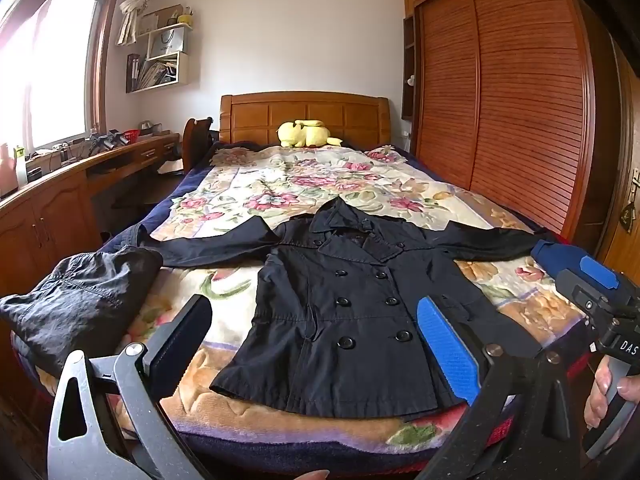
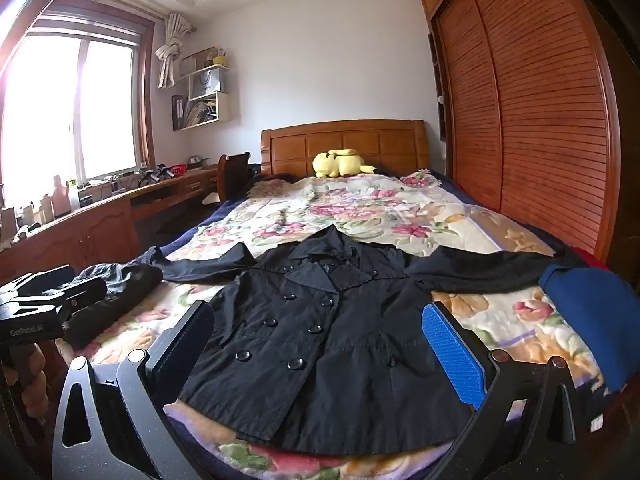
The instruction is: Fold large clothes
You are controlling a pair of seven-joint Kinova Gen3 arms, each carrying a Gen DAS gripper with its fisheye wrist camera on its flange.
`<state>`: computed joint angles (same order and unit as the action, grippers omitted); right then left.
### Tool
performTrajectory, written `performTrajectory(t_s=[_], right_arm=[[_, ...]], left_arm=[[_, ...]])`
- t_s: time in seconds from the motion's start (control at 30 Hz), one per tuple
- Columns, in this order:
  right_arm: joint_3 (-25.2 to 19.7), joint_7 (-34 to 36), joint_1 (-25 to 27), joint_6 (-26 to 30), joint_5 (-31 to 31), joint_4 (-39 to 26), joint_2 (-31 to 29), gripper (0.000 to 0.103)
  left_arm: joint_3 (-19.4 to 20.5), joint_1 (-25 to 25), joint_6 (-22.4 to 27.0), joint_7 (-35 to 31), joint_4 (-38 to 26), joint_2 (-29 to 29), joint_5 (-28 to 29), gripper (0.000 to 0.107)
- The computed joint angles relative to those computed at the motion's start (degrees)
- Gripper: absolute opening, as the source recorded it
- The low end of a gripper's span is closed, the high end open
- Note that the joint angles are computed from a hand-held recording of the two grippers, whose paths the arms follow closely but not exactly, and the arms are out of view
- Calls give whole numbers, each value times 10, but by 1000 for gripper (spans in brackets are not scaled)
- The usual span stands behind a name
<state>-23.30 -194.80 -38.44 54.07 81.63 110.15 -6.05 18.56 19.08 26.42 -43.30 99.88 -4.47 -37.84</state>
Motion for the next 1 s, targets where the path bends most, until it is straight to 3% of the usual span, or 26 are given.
performTrajectory(t_s=[1.0], right_arm=[[0,-3,-3,0,8,3,0,103]], left_arm=[[2,11,10,20,-9,2,-20,103]])
